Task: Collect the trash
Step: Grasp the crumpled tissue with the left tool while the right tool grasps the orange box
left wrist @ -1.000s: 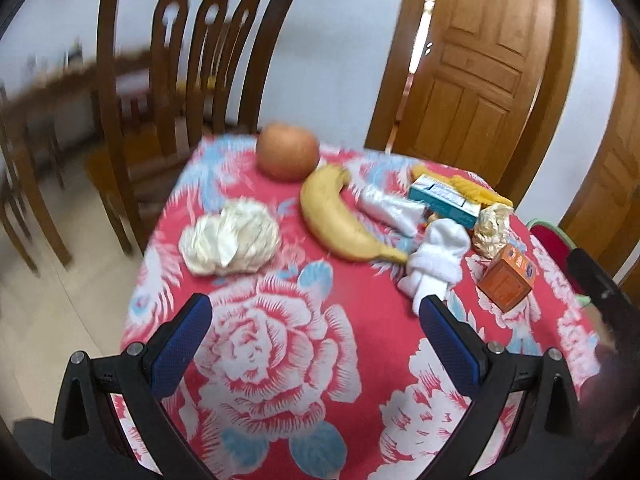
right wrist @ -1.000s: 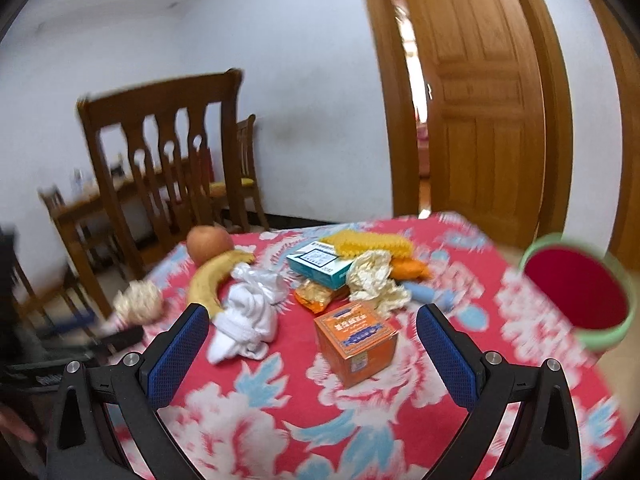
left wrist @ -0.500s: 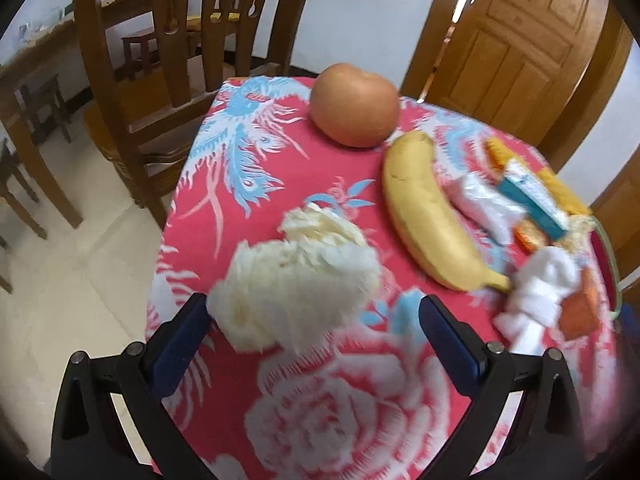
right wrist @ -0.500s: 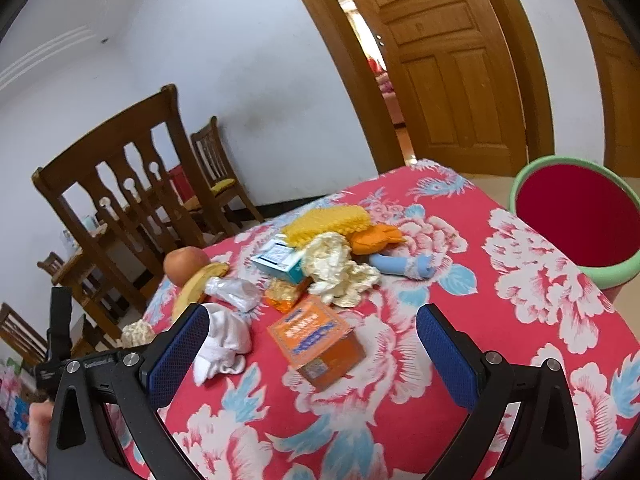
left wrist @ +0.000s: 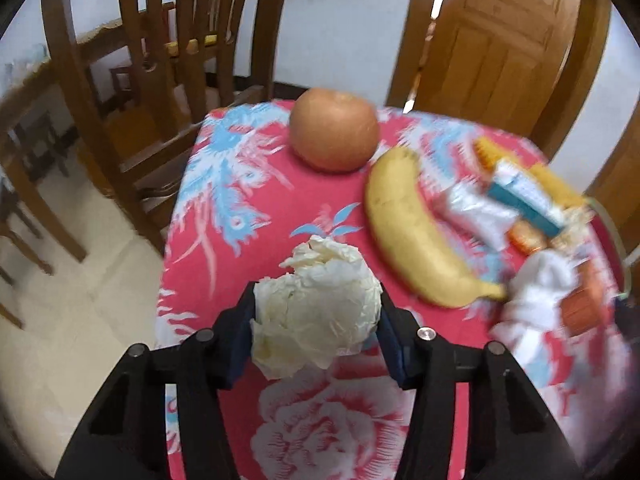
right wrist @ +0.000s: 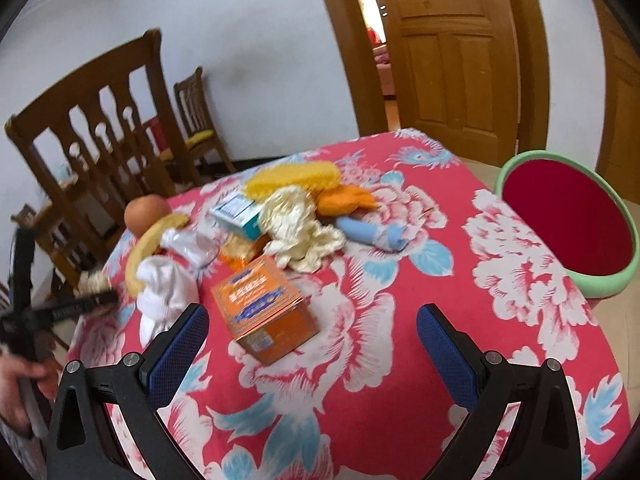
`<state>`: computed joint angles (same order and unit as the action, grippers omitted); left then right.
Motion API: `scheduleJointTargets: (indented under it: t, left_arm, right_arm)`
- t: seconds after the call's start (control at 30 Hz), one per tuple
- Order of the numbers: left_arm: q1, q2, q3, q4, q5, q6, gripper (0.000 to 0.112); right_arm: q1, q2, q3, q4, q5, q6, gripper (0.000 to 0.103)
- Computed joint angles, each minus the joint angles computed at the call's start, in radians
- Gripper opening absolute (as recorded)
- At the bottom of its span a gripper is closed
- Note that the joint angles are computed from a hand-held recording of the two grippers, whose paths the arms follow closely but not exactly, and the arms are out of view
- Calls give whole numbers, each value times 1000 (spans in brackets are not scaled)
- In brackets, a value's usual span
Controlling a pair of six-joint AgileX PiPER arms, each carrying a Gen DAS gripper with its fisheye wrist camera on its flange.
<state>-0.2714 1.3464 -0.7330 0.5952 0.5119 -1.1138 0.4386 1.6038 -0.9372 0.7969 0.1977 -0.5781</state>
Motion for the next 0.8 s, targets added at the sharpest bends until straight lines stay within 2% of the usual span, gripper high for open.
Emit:
scheduleJointTargets:
  t: [0.1, 0.2, 0.33, 0.5, 0.63, 0.73, 0.8]
  left_arm:
    - [-45, -47, 8, 31, 22, -55, 56]
    - [-114, -81, 4, 53, 66, -93, 56]
    - [-222, -94, -15, 92, 151, -145, 56]
    - [-320, -104, -53, 113, 228, -169, 57]
    - [-399, -105, -66, 192, 265, -255, 57]
    - [-426, -81, -86, 198, 278, -272, 57]
    - [-426, -69, -93, 187, 270, -264, 57]
  right_arm:
    - [-4, 15, -11, 44, 24, -55, 103]
    - [2, 39, -39, -46, 46, 19, 103]
    - [-10, 64, -70, -16, 96, -34, 103]
    - [16, 69, -103, -123, 97, 3, 103]
    - [22, 95, -138, -110, 128, -45, 103]
    - [38, 113, -167, -201, 132, 18, 102]
    - [45, 121, -183, -247, 142, 57, 97]
